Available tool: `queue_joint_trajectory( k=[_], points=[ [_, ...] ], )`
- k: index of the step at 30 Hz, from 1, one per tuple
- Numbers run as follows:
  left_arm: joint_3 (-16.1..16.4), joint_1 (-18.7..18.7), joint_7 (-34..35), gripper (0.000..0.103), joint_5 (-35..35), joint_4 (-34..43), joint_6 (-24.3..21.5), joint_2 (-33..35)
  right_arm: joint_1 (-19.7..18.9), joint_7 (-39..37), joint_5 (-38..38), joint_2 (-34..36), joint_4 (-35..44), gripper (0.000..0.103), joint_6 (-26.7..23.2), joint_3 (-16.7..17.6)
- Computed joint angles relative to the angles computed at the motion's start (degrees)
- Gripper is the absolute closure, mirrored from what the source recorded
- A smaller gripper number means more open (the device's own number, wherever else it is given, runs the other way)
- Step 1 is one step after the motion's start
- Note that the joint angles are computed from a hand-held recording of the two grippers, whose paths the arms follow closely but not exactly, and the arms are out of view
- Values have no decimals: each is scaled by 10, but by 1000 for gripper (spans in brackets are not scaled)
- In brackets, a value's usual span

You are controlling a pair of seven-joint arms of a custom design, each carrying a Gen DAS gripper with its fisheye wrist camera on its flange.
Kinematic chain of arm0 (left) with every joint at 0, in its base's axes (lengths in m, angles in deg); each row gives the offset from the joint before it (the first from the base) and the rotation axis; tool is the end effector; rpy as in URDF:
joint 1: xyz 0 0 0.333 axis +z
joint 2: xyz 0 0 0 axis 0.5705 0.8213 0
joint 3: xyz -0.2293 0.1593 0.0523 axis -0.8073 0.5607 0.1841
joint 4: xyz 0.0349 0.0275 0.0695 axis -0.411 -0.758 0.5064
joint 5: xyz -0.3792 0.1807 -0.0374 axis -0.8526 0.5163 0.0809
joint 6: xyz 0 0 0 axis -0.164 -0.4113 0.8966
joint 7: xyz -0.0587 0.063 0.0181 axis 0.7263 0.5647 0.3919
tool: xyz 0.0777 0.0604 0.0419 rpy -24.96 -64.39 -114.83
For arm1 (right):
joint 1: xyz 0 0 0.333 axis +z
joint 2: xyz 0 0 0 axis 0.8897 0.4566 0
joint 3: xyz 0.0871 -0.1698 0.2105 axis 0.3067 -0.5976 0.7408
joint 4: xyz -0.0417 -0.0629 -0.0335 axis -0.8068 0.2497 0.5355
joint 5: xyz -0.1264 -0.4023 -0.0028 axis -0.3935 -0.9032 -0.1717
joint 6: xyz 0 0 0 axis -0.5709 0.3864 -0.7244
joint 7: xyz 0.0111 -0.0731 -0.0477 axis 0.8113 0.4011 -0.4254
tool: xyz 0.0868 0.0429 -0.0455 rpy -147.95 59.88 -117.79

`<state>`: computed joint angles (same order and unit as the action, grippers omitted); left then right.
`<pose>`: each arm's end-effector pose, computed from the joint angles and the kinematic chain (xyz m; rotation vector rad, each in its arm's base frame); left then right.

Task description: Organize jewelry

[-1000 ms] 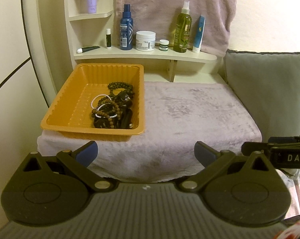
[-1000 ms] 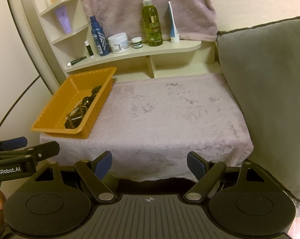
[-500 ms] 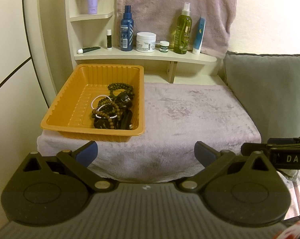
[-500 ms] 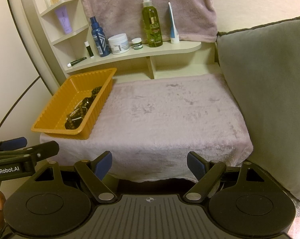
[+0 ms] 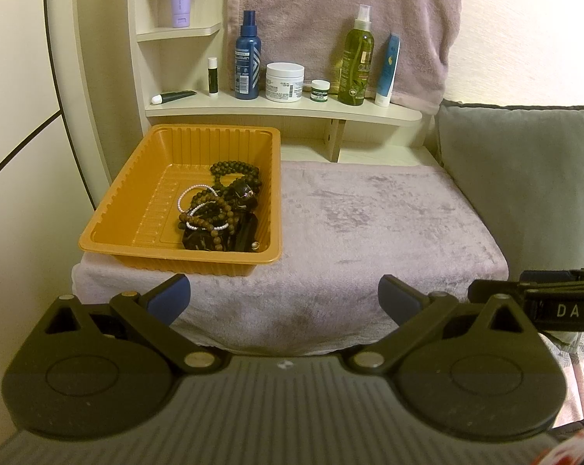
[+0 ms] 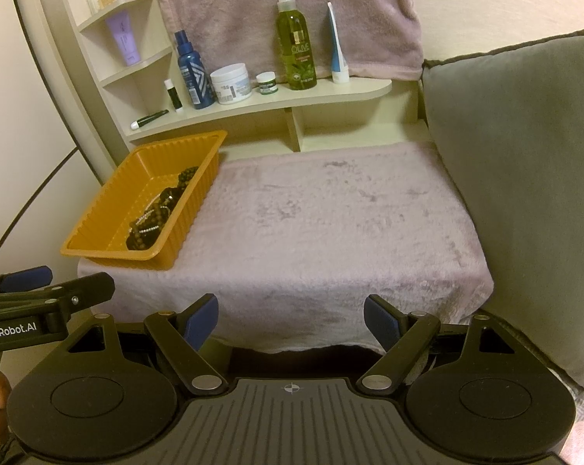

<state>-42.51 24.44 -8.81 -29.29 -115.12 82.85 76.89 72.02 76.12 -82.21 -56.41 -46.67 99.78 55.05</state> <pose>0.5823 -0.2384 0.5860 -1.5193 1.9735 -0.9710 0.5574 0.1149 0.5885 -1.5453 1.8189 -0.5290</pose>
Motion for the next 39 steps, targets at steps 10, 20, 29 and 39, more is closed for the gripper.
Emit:
queue_joint_trajectory(
  k=[10, 20, 29, 39],
  points=[
    [0, 0, 0, 1, -1, 0, 0, 0, 0, 0, 0, 0, 0, 21, 0, 1],
    [0, 0, 2, 1, -2, -1, 0, -1, 0, 4, -3, 0, 0, 21, 0, 2],
    [0, 0, 1, 1, -2, 0, 0, -1, 0, 7, -5, 0, 1, 21, -1, 2],
    [0, 0, 2, 1, -2, 0, 0, 0, 0, 11, -7, 0, 0, 21, -1, 3]
  ],
)
